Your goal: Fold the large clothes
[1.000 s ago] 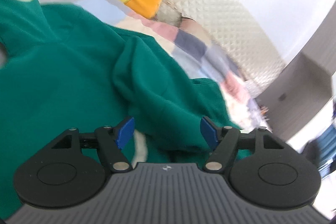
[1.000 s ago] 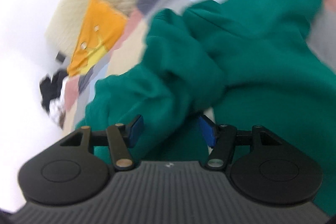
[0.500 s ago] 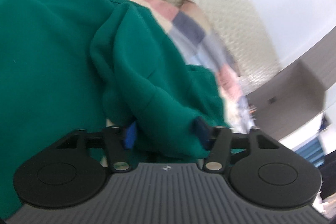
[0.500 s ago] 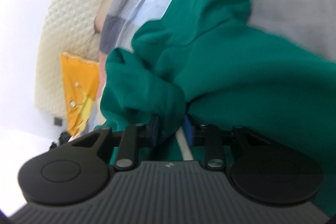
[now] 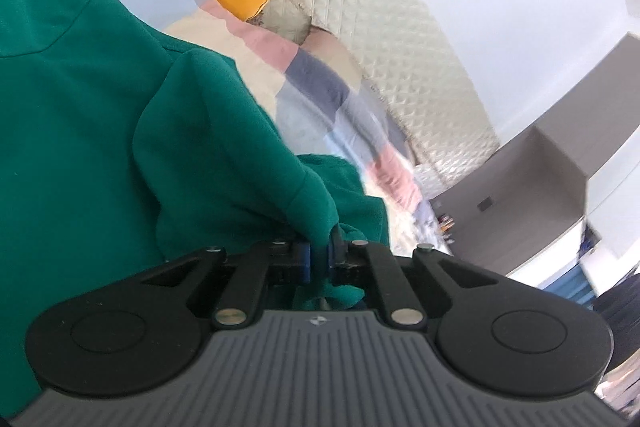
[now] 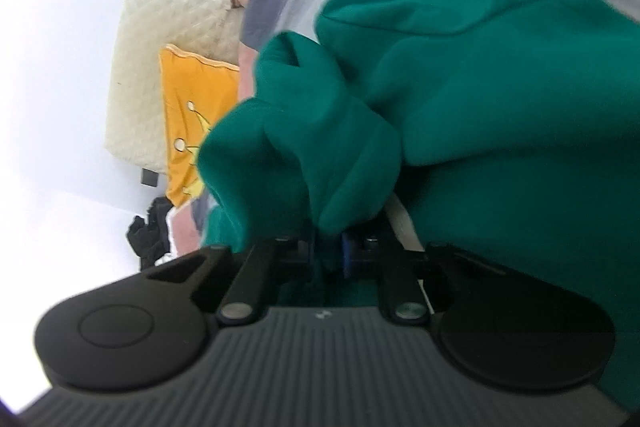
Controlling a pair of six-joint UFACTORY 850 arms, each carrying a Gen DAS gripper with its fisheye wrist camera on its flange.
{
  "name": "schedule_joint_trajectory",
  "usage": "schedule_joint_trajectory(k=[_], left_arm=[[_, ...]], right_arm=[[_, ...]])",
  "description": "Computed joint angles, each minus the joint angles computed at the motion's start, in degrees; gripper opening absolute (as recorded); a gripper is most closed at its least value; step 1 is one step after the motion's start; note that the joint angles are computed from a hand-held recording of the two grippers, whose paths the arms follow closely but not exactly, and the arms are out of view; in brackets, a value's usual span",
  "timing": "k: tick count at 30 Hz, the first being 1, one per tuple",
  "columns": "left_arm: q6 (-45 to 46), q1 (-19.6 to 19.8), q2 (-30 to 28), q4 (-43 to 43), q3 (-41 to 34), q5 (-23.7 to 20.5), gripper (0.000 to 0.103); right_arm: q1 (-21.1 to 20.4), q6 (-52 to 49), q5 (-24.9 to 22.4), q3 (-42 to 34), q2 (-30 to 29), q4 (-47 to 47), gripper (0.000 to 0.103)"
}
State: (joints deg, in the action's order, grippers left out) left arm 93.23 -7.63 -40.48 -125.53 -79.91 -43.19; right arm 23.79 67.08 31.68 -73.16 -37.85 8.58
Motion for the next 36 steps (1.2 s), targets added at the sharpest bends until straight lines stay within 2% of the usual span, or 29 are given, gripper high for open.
schedule_joint_trajectory(k=[3, 6, 9, 13, 16, 18, 20, 22, 24, 27, 29, 30, 31, 32, 33, 36], left_arm=[[-2.40, 0.74, 1.30, 0.43, 0.60, -1.12, 0.008], [-4.50, 1.94, 3.11, 0.55, 2.07, -3.89, 0.008], [-8.94, 2.66, 4.56, 3.76, 2.70, -4.10, 0.008], [-12.50, 2.40, 6.37, 8.52, 3.45, -1.01, 0.008], [-12.57, 1.16, 7.77, 12.34, 4.38, 5.27, 0.009], [-10.83, -0.19, 7.85, 14.67, 4.40, 11.06, 0.009], [-5.02, -1.80, 7.35, 15.16, 4.50, 16.64, 0.010], [-3.45, -2.99, 6.11, 18.13, 4.24, 21.36, 0.010], [-3.22, -3.62, 4.97, 20.10, 3.95, 23.04, 0.012], [2.76, -4.16, 5.62, 16.33, 4.67, 24.47, 0.013], [4.87, -4.08, 5.93, 14.81, 4.86, 24.44, 0.013], [4.56, -3.89, 6.04, 15.14, 4.79, 24.19, 0.019], [5.15, -3.81, 6.38, 14.71, 4.94, 24.35, 0.023], [7.14, -3.85, 7.07, 13.05, 5.47, 24.86, 0.038], [11.52, -4.00, 8.03, 9.24, 6.30, 25.68, 0.055], [24.88, -3.95, 10.93, -3.22, 9.10, 24.41, 0.061]], right_arm=[[0.47, -6.66, 2.50, 2.39, 3.39, 3.04, 0.012], [0.46, -8.55, 4.99, 4.96, 7.35, 3.13, 0.011], [0.73, -11.11, 3.02, 7.61, 11.86, 3.58, 0.011], [1.33, -14.49, -1.04, 9.98, 14.95, 6.08, 0.011], [1.57, -15.99, -6.58, 10.06, 14.23, 8.29, 0.011], [1.67, -14.93, -9.68, 10.29, 13.24, 7.49, 0.011], [2.18, -20.99, -13.13, 9.84, 12.04, 12.04, 0.012], [2.45, -25.32, -14.21, 9.21, 10.50, 15.15, 0.012], [2.77, -33.44, -16.33, 7.77, 9.06, 20.66, 0.014], [2.98, -39.54, -17.48, 6.96, 8.75, 25.20, 0.018], [2.88, -46.88, -19.36, 5.94, 8.93, 31.35, 0.026], [2.81, -50.84, -20.02, 5.54, 9.03, 34.56, 0.029], [2.64, -54.55, -20.30, 5.05, 8.99, 37.43, 0.037], [2.84, -58.32, -20.04, 5.32, 9.71, 40.59, 0.048], [3.26, -60.05, -19.27, 6.16, 10.73, 42.00, 0.052], [3.63, -62.93, -16.80, 6.32, 12.08, 41.68, 0.055]])
